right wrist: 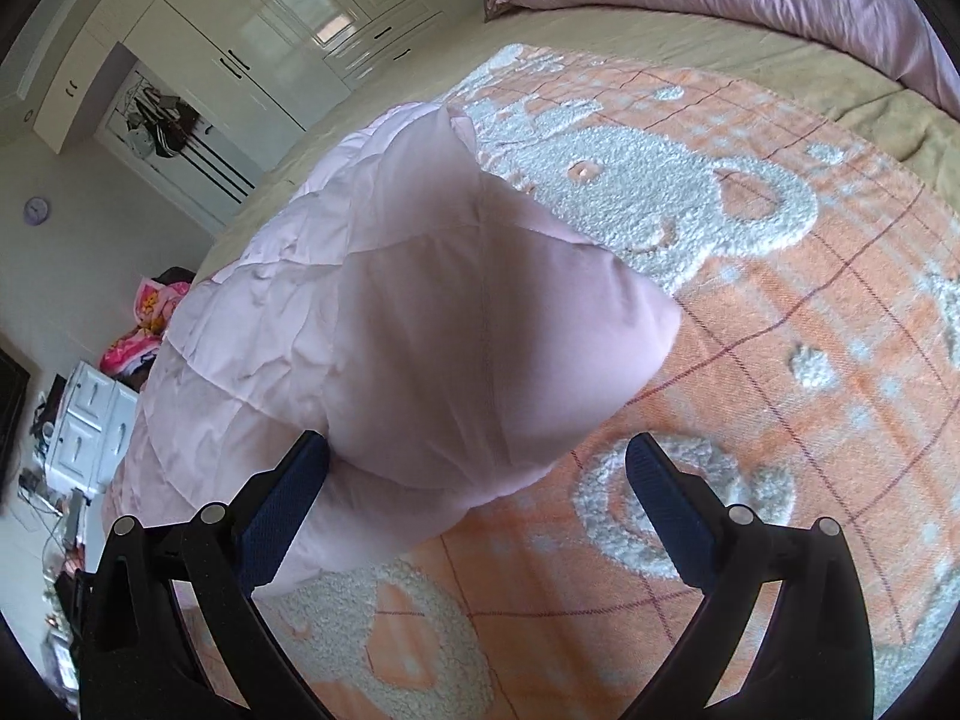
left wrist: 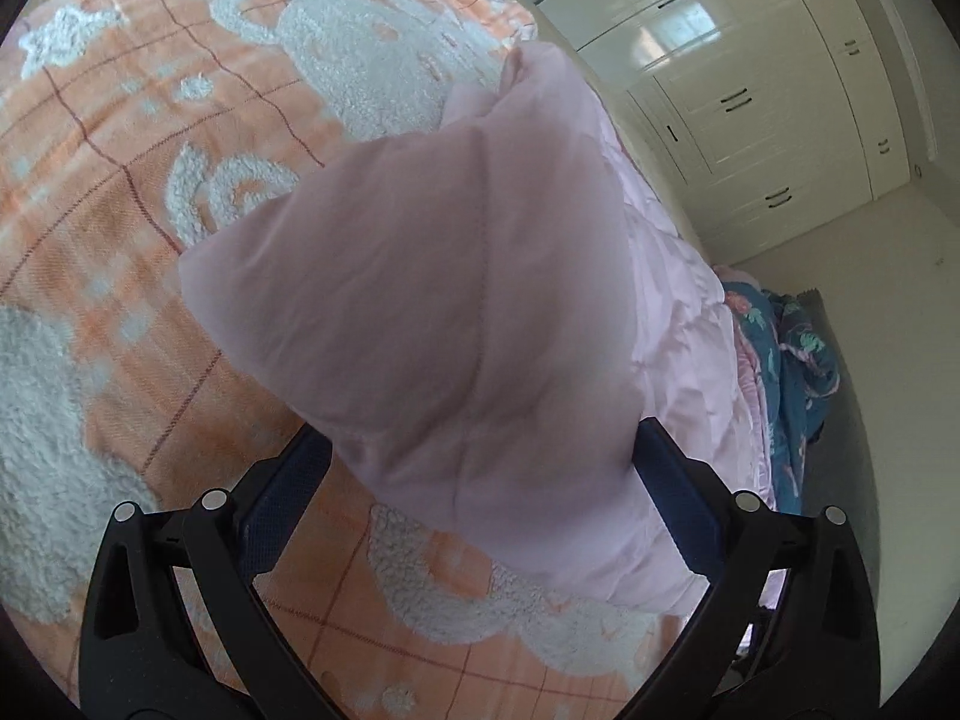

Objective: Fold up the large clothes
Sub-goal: 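Lift the folded edge with both grippers and carry it over the jacket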

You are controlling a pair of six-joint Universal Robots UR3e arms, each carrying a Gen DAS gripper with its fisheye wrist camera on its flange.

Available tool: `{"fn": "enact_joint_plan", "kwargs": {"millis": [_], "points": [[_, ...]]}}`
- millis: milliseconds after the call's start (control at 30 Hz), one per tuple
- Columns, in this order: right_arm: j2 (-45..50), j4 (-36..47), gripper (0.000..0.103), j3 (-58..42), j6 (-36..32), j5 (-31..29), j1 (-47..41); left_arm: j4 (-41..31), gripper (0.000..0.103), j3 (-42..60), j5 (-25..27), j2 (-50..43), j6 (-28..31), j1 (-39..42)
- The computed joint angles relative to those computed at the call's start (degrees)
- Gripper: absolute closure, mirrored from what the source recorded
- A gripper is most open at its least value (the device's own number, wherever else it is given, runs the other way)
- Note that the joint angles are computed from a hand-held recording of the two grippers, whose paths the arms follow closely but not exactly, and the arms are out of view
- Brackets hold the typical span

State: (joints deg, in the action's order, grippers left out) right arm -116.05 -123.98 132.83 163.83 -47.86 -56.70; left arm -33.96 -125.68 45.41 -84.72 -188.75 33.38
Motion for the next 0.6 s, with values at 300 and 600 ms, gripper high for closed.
{"fn": "enact_joint_plan", "kwargs": {"millis": [300,600], "points": [[10.81,-8.19,0.004,-1.80,6.20,3.03,3.14,7.16,0.009,3.85,4.20,-6.71,-4.66,-4.20],[19.14,-18.41,0.004,-2.86,10.55,5.03,6.73,12.71,0.008,5.91,6.10,-11.61,-6.69,-6.22]]}}
